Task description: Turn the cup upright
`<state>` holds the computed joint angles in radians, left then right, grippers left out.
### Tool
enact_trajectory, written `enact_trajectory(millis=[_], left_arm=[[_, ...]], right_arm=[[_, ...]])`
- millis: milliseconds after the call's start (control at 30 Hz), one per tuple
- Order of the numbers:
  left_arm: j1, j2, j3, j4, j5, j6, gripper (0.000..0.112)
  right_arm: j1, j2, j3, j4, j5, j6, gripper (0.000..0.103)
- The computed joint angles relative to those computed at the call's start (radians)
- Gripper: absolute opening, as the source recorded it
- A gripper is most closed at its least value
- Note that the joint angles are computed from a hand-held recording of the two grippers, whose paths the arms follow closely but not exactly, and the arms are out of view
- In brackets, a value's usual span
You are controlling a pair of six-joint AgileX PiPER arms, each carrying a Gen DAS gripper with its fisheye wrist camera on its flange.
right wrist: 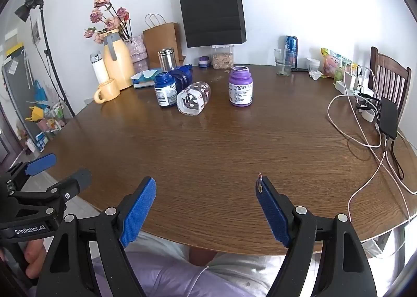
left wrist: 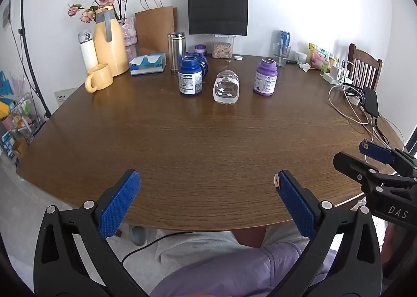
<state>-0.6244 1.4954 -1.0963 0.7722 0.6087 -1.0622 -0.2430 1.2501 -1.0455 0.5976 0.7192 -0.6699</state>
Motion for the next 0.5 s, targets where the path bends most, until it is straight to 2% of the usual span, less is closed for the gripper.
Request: enact_trajectory(millis=[500], left_arm=[[0.000,-0.004,0.004,-0.015,0.003,0.012,0.103]], right_arm=[[0.004,0.006,-0.012,-0.014,0.008,0.013,0.083]])
